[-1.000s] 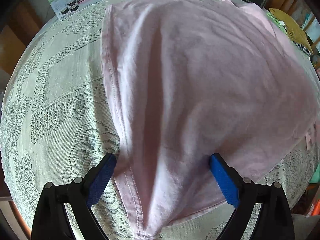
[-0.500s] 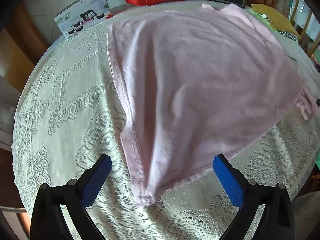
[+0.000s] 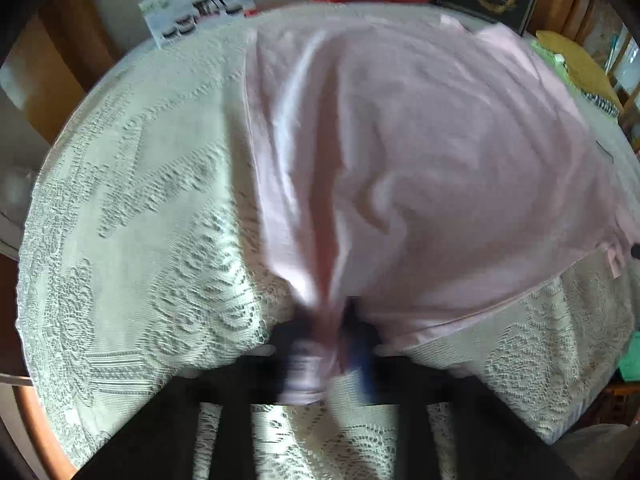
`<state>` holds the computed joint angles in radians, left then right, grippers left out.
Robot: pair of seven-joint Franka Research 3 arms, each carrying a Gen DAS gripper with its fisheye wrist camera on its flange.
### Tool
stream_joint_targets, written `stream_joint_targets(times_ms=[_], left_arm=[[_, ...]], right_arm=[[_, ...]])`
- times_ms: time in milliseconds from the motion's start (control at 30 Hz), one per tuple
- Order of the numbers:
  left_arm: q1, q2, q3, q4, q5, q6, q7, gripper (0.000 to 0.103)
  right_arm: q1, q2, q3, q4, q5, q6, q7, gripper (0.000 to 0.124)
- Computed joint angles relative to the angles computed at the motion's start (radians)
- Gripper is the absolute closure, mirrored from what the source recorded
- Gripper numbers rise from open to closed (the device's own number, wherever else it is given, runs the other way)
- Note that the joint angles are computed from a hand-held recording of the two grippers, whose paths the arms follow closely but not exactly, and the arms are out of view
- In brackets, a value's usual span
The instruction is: Fold clothes
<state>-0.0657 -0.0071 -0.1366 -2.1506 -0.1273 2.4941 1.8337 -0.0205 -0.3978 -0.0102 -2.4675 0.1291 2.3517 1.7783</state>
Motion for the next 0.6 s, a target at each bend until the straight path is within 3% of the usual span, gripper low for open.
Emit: stream_joint_targets(times_ms=[133,233,333,467,567,600], left_arm=[[0.004,-0.022,0.011,0.024,-0.130,-0.028,0.086,0.091],[0.009,-0.014,0.018,0.064,-0.165,-0.061,0.120,0.091],[0.027,0.035,0.024,0.153,-0.275,-0.153,0.140,0.091],[0.050,0.166,0.006,0.341,-0.266,-0.224,0.083,0.091],[0.057,0.332,-0.013,0.565,-0.187,-0.285,0.005,0.091],[0.059,0.386,-0.016,0.638,-0.159,-0.309,-0.034,0.091]], right_arm=[[0.026,-0.068,-0.064,0.019,0.148,-0.019,-0.063,0.118],[0.021,-0.044,-0.086,0.079,0.214,-0.030,-0.085,0.118],[0.021,0.016,-0.127,0.156,0.311,-0.060,-0.125,0.118],[-0.009,0.193,-0.145,0.362,0.343,-0.162,-0.155,0.118],[-0.039,0.371,-0.139,0.561,0.343,-0.212,-0.147,0.117],[-0.051,0.440,-0.137,0.642,0.326,-0.231,-0.129,0.110]])
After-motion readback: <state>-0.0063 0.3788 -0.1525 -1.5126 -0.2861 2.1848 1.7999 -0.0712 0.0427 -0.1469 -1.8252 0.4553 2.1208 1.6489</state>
